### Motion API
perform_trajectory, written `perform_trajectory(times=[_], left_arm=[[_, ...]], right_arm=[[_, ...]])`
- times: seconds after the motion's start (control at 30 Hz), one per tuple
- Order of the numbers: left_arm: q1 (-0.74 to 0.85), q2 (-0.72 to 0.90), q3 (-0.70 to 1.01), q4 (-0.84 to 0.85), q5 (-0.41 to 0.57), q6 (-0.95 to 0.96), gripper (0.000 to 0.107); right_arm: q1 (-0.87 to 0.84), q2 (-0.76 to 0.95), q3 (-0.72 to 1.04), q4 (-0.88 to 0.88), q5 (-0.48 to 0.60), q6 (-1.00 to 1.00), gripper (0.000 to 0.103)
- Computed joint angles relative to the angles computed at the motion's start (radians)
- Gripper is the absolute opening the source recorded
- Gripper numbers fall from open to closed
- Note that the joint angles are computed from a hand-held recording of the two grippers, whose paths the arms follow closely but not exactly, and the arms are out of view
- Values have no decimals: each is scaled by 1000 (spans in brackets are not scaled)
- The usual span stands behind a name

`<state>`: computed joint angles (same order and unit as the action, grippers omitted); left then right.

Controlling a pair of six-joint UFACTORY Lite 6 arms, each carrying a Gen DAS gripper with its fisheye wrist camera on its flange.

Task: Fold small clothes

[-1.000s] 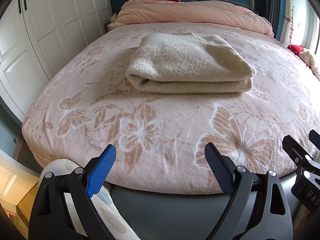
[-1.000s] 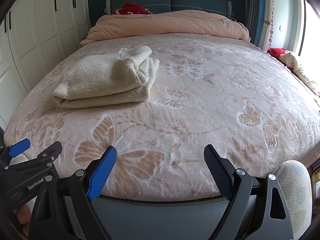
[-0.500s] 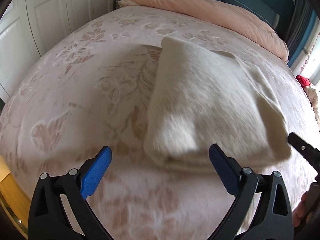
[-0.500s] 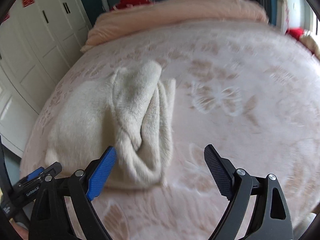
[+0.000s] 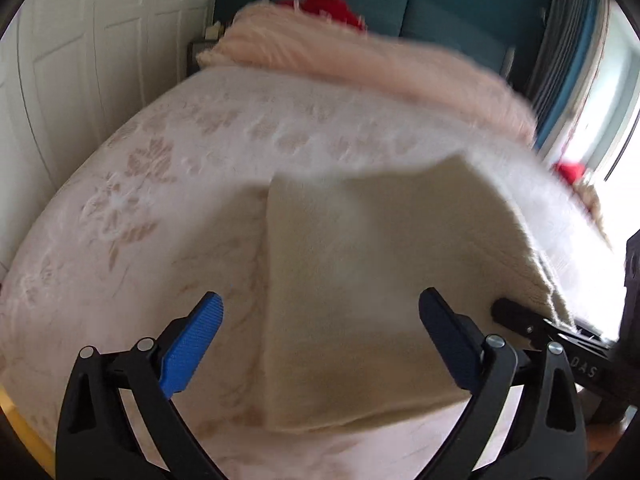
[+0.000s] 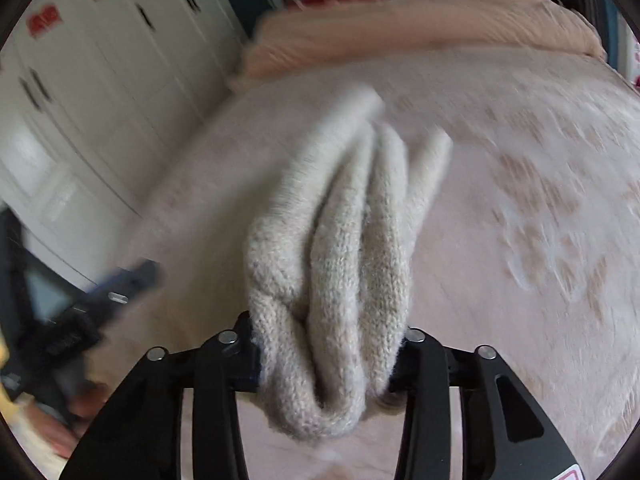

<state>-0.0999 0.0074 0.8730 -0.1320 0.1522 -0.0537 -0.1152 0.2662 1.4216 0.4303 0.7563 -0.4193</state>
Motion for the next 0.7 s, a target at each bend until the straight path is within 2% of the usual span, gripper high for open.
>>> perform_trajectory(times=[0.07, 0.13, 0.2, 0.33, 0.37, 0.43, 0.5, 0.57, 0.7], left_arm=[[-10, 65, -53, 209, 10, -200, 97], [-21, 6, -154, 403, -30, -409, 96], [-62, -129, -253, 563, -5, -618, 96], [-275, -294, -332, 880, 123, -1037, 96], [-375, -326, -349, 959, 188, -1142, 96], [-499, -302, -352, 1103, 253, -1351, 96], [-624, -267, -355, 1197, 299, -1555, 96], [-718, -248, -356, 1235, 356, -1663, 96], [-801, -248, -349, 1217, 424, -1699, 96]], right_arm=[[-108, -74, -154, 140, -20, -103, 52], [-190, -197, -238, 196, -3, -157, 53], [-196, -331, -305, 102, -34, -96, 56], [-150, -615, -546, -106, -157, 45, 77], [-125, -679, -615, -177, -184, 103, 77], [-114, -740, -685, -230, -189, 138, 77], [-117, -815, -726, -218, -161, 117, 77], [-138, -874, -752, -256, -161, 129, 78], [-276, -958, -761, -128, -82, -38, 80]])
